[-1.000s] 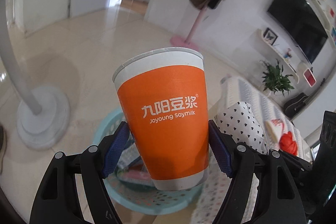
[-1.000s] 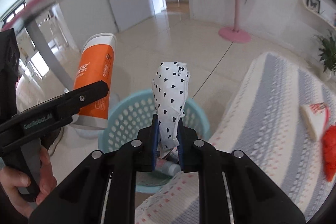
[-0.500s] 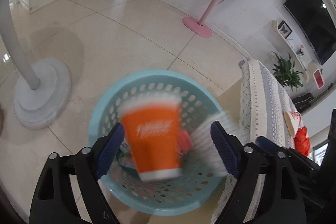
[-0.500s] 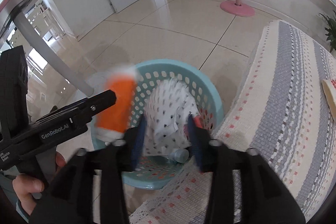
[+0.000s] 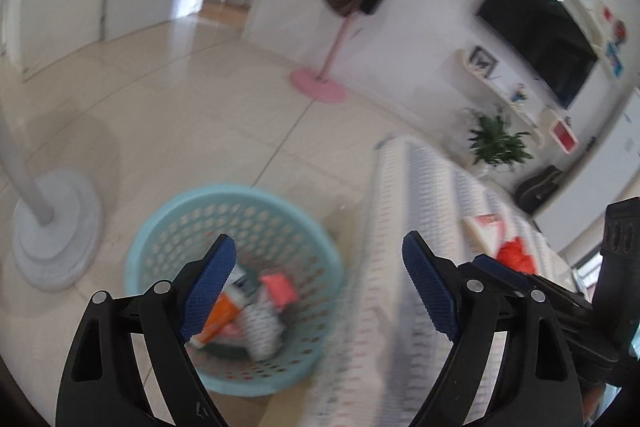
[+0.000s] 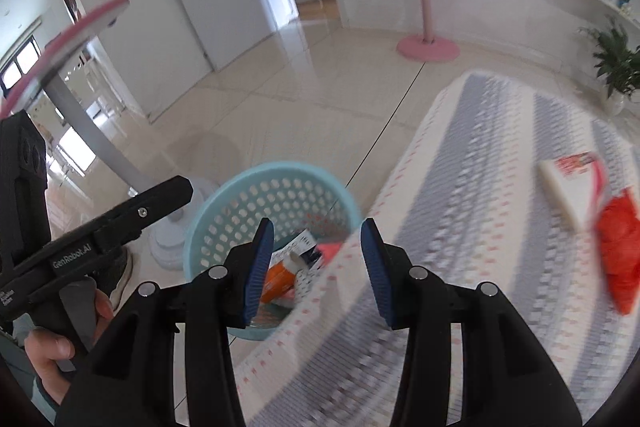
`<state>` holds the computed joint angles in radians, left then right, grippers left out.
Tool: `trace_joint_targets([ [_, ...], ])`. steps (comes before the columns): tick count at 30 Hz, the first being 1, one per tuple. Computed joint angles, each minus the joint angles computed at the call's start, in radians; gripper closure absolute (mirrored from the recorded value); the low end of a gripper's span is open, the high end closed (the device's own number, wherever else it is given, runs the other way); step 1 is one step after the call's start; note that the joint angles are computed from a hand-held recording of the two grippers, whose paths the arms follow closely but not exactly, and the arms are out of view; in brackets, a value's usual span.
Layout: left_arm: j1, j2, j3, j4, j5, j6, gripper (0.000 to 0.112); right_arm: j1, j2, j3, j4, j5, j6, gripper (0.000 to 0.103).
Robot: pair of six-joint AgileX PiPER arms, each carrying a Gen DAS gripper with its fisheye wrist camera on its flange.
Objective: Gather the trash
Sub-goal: 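Carry cup and heart-print bag to the blue basket and open both tools, then return both tools to the table over the red bag and paper cup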
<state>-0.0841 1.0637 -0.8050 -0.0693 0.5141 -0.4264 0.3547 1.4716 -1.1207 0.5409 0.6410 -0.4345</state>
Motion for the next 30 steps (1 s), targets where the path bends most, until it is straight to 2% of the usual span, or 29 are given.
trace_joint_targets([
  [4,-0.215,0.026,-0.099,0.239,0.021,-0.275,0.029,-0.175,-0.107,0.044,0.092,0.048,-0.159,0.061],
  [5,-0.284,0.048,-0.135,0.317,0.032,-0.354,0.029,-0.256,-0.134,0.059,0.136,0.069,-0.234,0.061],
  [8,-0.397,0.120,-0.214,0.407,0.036,-0.440,0.029,-0.451,-0.169,0.083,0.190,0.103,-0.386,0.060],
  [11,-0.487,0.216,-0.288,0.472,0.011,-0.493,0.029,-0.620,-0.127,0.062,0.204,0.128,-0.472,0.060],
  [15,-0.570,0.411,-0.425,0.501,-0.035,-0.496,0.029,-0.792,0.025,-0.033,0.232,0.186,-0.508,0.060],
  [18,-0.593,0.548,-0.523,0.496,-0.051,-0.461,0.029,-0.841,0.133,-0.086,0.241,0.178,-0.507,0.060],
  [21,-0.584,0.690,-0.639,0.418,-0.042,-0.370,0.029,-0.836,0.226,-0.121,0.234,0.147,-0.490,0.059],
  [23,-0.565,0.775,-0.721,0.349,-0.027,-0.296,0.029,-0.818,0.263,-0.126,0.230,0.122,-0.480,0.051],
  [25,-0.548,0.866,-0.810,0.295,-0.001,-0.250,0.029,-0.799,0.294,-0.132,0.234,0.103,-0.484,0.044],
  [30,-0.536,1.064,-1.058,0.218,0.098,-0.164,0.029,-0.750,0.360,-0.146,0.213,0.030,-0.507,0.043],
])
